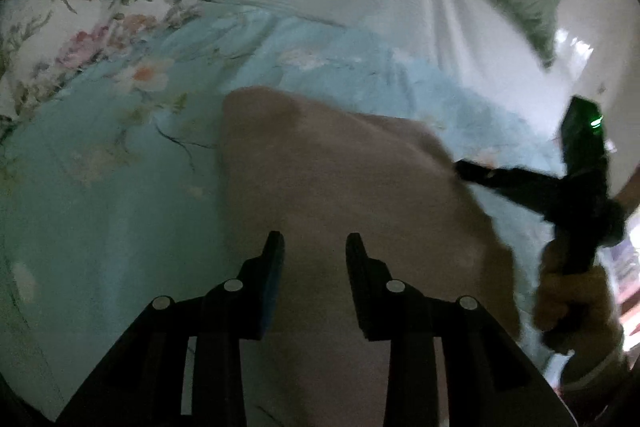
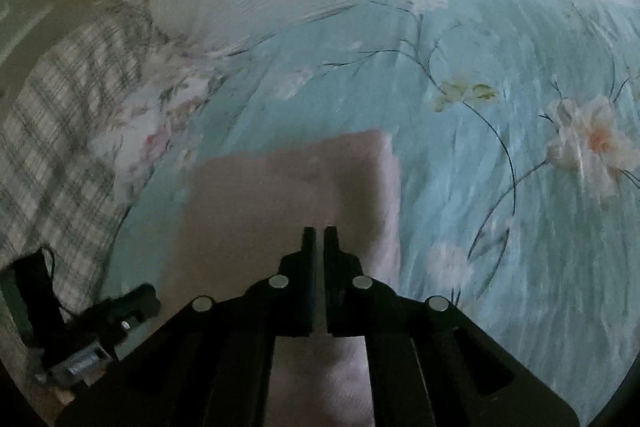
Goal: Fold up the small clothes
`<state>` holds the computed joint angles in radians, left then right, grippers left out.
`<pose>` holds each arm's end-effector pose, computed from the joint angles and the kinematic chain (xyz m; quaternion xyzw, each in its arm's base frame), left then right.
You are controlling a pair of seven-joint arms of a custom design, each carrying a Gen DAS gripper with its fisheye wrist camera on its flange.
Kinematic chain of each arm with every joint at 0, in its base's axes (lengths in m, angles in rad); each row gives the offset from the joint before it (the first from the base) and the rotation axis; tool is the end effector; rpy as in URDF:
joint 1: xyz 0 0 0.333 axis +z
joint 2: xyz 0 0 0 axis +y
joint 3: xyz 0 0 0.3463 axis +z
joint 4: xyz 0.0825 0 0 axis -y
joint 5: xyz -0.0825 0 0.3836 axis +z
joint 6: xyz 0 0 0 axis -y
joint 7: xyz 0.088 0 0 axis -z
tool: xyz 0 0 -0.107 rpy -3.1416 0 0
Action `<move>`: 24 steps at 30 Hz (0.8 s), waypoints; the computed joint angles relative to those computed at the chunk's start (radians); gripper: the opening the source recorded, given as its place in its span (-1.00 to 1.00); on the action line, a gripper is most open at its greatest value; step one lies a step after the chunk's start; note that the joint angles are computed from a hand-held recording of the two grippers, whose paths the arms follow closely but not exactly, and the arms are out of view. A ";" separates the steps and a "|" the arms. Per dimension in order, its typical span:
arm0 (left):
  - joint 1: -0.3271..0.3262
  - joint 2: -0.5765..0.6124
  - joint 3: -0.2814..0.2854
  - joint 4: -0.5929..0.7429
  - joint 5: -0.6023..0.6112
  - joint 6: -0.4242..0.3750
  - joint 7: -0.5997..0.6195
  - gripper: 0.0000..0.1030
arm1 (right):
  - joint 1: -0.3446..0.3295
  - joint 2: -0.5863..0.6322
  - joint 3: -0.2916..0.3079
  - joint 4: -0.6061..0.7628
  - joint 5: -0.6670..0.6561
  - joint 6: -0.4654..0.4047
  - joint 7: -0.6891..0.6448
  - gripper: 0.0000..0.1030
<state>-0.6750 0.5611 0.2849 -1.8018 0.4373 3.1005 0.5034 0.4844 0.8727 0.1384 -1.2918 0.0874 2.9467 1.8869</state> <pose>0.6319 -0.3334 0.3492 -0.7004 0.6054 -0.3386 0.1683 0.6921 0.4401 0.3353 -0.6943 0.6065 -0.0582 0.3831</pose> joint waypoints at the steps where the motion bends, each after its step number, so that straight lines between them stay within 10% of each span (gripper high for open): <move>1: 0.035 -0.001 -0.047 -0.003 -0.008 0.008 0.028 -0.37 | 0.000 0.009 0.000 0.004 -0.001 -0.017 -0.003 -0.90; 10: -0.042 -0.001 0.005 0.024 0.129 -0.120 -0.092 -0.18 | -0.056 -0.088 0.091 -0.170 0.059 0.110 -0.053 -0.81; 14: -0.125 -0.058 0.082 -0.050 0.241 -0.121 -0.256 0.30 | -0.073 -0.180 0.126 -0.322 0.057 0.198 -0.068 -0.07; 24: -0.224 -0.183 0.107 -0.176 0.494 -0.268 -0.505 0.74 | 0.058 -0.366 0.003 -0.628 0.021 0.340 0.003 0.20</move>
<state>-0.8990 0.3776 0.3914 -1.9778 0.9313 2.8323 -0.0017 0.5425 0.5066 0.1414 -1.9196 0.1083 3.2869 1.8904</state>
